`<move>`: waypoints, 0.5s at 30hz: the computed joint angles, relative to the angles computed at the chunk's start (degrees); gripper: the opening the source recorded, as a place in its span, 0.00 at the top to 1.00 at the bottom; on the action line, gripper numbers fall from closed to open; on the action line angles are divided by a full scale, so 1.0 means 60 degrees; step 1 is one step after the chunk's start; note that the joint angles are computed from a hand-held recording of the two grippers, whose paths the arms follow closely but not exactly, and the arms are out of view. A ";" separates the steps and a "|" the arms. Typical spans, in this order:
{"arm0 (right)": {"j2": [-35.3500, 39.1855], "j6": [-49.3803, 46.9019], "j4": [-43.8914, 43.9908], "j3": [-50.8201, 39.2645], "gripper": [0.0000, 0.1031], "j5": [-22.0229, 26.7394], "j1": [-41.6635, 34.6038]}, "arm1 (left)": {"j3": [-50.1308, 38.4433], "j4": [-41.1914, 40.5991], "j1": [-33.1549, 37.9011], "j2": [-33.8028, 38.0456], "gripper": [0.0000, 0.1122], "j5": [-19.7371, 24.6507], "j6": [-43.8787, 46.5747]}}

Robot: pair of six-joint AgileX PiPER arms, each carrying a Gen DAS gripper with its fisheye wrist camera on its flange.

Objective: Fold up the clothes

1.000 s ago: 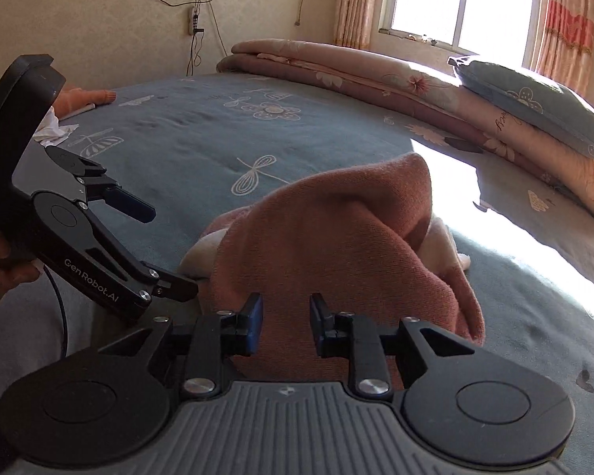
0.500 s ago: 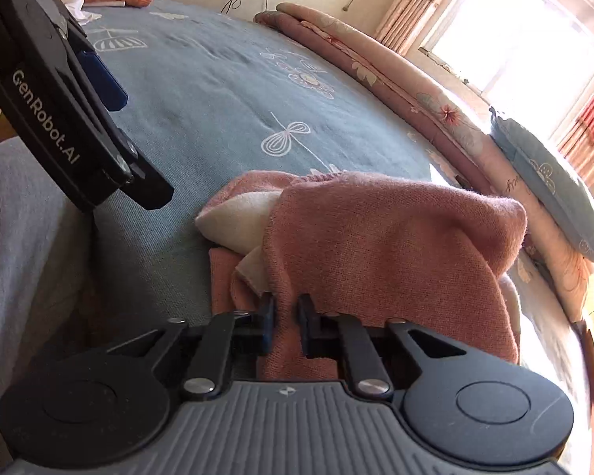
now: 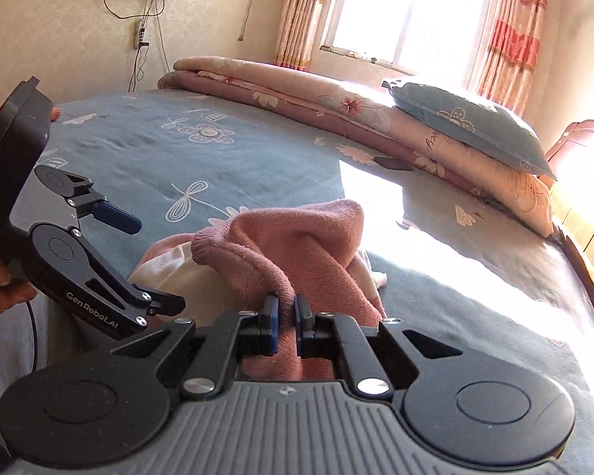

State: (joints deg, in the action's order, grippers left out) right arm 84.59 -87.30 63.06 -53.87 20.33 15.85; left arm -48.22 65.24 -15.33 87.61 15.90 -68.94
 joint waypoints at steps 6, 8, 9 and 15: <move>-0.0048 -0.0446 0.0249 0.0275 0.90 0.0262 -0.0311 | -0.0514 0.2938 -0.0268 0.0221 0.11 0.0156 -0.2066; -0.0070 -0.1087 0.0739 0.0387 0.81 0.0310 -0.0391 | -0.0300 0.3827 -0.0303 -0.0141 0.11 0.0185 -0.2716; -0.0073 -0.1454 0.1058 0.0432 0.76 0.0347 -0.0430 | -0.0223 0.4041 -0.0317 -0.0281 0.11 0.0197 -0.2870; -0.0003 -0.3094 0.2331 0.0527 0.63 0.0366 -0.0152 | 0.0012 0.4891 -0.0098 -0.0898 0.12 -0.0302 -0.3970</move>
State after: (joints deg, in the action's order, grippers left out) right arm 84.57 -105.87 77.04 -50.71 22.53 14.94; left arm -48.15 94.59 -15.92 82.22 14.09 -92.76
